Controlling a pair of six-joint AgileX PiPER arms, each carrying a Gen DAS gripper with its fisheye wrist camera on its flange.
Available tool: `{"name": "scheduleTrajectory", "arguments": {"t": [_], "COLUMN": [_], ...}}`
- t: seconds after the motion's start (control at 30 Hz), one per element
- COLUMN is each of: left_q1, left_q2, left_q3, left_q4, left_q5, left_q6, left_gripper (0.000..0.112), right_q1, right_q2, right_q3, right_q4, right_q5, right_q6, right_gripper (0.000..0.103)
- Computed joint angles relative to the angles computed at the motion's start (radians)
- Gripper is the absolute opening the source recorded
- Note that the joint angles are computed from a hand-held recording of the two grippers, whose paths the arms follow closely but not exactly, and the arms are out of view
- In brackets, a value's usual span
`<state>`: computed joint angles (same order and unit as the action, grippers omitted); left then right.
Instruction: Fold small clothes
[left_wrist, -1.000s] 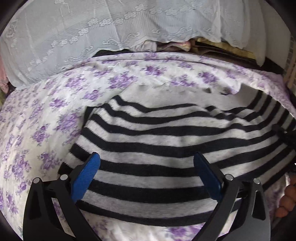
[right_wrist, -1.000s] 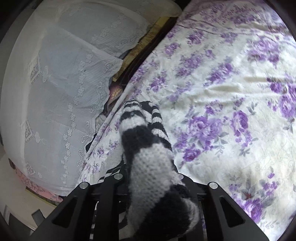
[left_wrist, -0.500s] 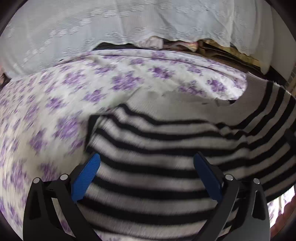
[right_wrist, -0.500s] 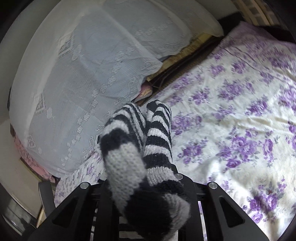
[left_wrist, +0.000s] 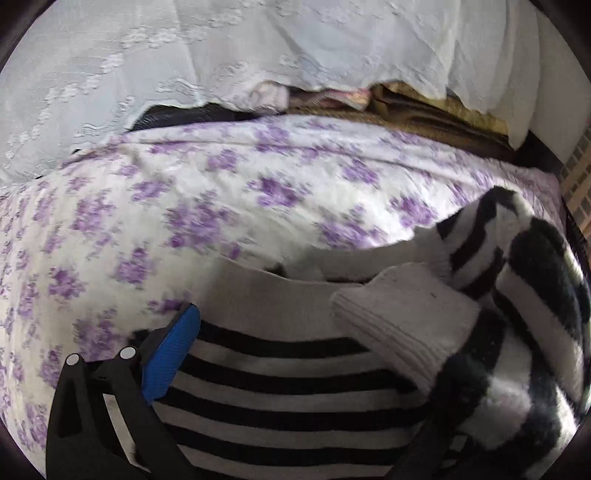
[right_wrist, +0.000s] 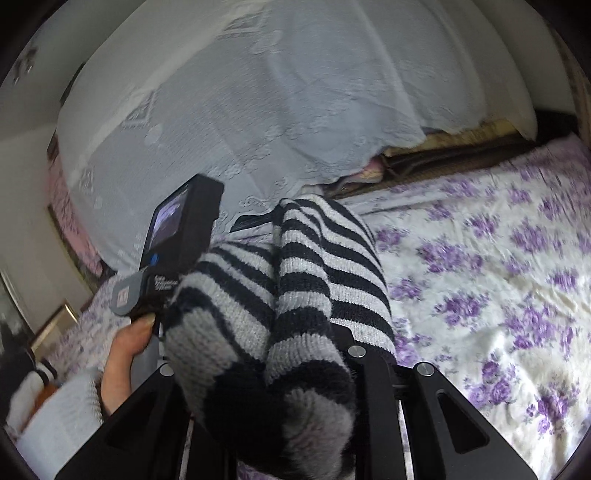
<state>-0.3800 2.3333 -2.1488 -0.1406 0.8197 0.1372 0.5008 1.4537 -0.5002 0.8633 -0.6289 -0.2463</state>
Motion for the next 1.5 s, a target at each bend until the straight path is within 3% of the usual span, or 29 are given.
{"name": "scheduleTrajectory", "arguments": {"t": [0.33, 0.57, 0.8, 0.9, 1.17, 1.37, 1.47, 1.5], "left_q1": [0.133, 0.233, 0.286, 0.3, 0.307, 0.309, 0.306, 0.308], "left_q2": [-0.04, -0.014, 0.074, 0.123, 0.105, 0.05, 0.014, 0.0], "left_q3": [0.047, 0.084, 0.072, 0.028, 0.067, 0.163, 0.223, 0.243], "left_q4": [0.092, 0.026, 0.148, 0.188, 0.216, 0.296, 0.361, 0.37], "left_q5": [-0.079, -0.112, -0.158, -0.138, -0.181, -0.262, -0.319, -0.339], "left_q6": [-0.016, 0.042, -0.037, -0.085, -0.112, -0.195, -0.255, -0.268], "left_gripper": [0.098, 0.098, 0.098, 0.098, 0.098, 0.098, 0.098, 0.098], "right_q1": [0.146, 0.221, 0.264, 0.285, 0.305, 0.313, 0.318, 0.32], "right_q2": [0.197, 0.349, 0.521, 0.593, 0.628, 0.621, 0.597, 0.588], "right_q3": [-0.332, -0.512, -0.676, -0.739, -0.791, -0.784, -0.752, -0.74], "right_q4": [0.312, 0.504, 0.684, 0.766, 0.857, 0.874, 0.857, 0.848], "right_q5": [0.035, 0.021, 0.012, -0.017, -0.066, -0.071, -0.042, -0.022], "right_q6": [-0.448, -0.71, -0.93, -1.045, -1.17, -1.194, -1.187, -1.184], "right_gripper": [0.021, 0.021, 0.023, 0.024, 0.029, 0.035, 0.047, 0.055]}}
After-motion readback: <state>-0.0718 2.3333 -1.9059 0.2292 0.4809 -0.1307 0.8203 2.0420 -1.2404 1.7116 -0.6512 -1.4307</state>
